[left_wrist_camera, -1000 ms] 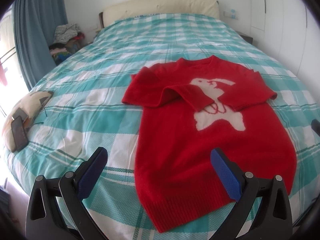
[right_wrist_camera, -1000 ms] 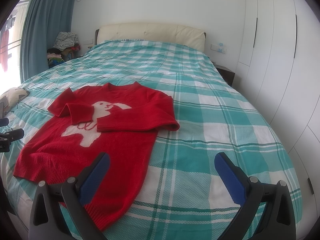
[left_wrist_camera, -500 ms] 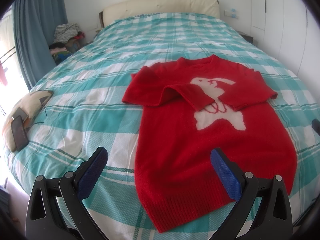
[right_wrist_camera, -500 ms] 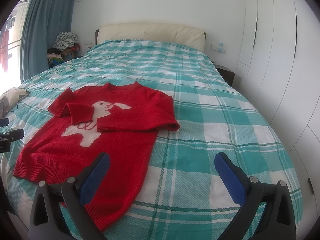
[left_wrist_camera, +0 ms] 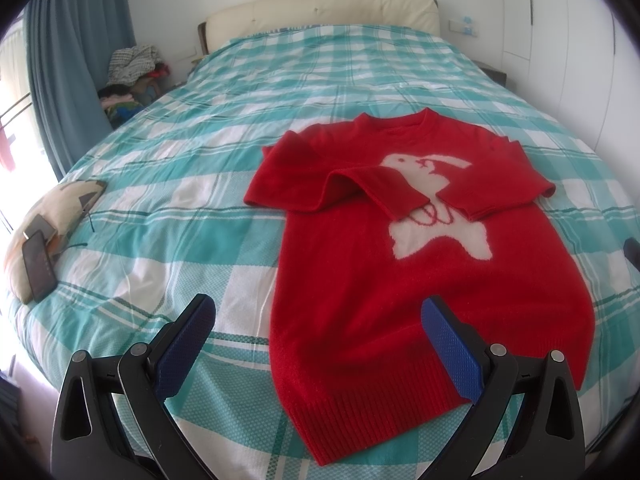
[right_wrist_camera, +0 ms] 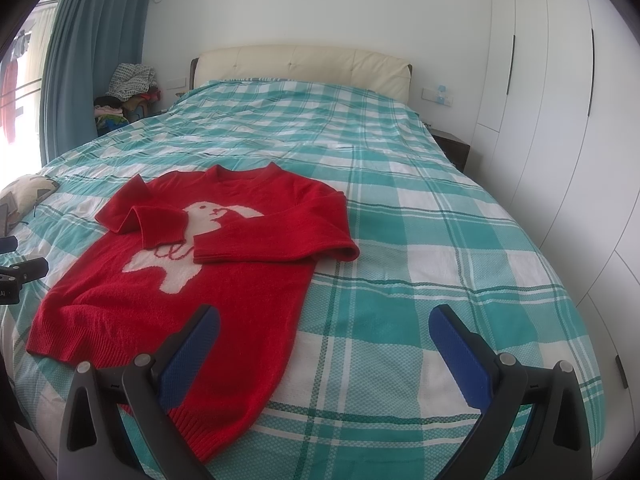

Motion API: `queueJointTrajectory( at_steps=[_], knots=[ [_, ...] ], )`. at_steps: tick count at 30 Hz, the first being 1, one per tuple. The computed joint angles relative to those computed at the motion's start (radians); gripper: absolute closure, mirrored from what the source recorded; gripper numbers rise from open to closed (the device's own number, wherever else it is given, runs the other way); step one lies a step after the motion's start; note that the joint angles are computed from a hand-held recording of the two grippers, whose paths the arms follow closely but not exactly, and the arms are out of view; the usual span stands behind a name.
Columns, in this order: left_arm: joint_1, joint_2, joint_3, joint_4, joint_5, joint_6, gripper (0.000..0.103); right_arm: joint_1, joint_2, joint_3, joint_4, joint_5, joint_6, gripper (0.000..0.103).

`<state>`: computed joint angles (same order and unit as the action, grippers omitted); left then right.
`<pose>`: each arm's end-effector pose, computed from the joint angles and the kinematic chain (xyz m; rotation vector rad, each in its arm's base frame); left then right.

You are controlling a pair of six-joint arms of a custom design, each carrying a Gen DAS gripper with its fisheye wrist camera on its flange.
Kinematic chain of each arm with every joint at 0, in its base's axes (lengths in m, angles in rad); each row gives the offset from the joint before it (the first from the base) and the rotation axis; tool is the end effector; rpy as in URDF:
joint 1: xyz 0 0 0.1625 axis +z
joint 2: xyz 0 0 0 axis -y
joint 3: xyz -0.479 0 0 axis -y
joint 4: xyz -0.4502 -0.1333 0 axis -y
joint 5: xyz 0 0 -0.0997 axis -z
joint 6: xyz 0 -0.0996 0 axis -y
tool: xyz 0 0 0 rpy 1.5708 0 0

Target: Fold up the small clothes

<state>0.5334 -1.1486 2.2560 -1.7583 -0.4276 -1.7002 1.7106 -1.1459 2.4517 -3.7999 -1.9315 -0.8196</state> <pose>-0.2522 -0.4090 0.0924 -0.0446 1.9438 -0.9833 0.1599 -0.4318 0.1877 0.8920 -2.1747 0.9557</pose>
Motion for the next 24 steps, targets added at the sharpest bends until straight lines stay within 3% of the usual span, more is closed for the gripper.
queueJointTrajectory(
  at_steps=[7,9,13,15,17,21,24],
  knots=[
    [0.004,-0.038,0.032,-0.037,-0.007,0.04,0.0,0.001,0.001,0.0,-0.003,-0.002,-0.001,0.0],
    [0.006,-0.109,0.065,-0.007,-0.015,-0.018,0.0,-0.005,0.001,0.002,-0.013,-0.003,-0.01,0.0],
    [0.013,-0.294,0.198,-0.13,-0.096,-0.056,0.0,-0.038,-0.036,0.015,-0.001,-0.013,0.024,0.0],
    [0.024,-0.321,0.238,-0.213,-0.148,-0.027,0.001,-0.07,-0.084,0.026,0.087,0.01,0.072,0.0],
    [0.03,-0.306,0.28,-0.389,-0.201,0.086,0.001,-0.104,-0.137,0.038,0.222,0.046,0.119,0.0],
    [0.031,-0.174,0.279,-0.632,-0.289,0.282,0.003,-0.18,-0.236,0.053,0.576,0.192,0.215,0.0],
    [0.035,-0.079,0.223,-0.623,-0.313,0.368,0.021,-0.227,-0.241,0.036,0.809,0.296,0.298,0.005]
  ],
)
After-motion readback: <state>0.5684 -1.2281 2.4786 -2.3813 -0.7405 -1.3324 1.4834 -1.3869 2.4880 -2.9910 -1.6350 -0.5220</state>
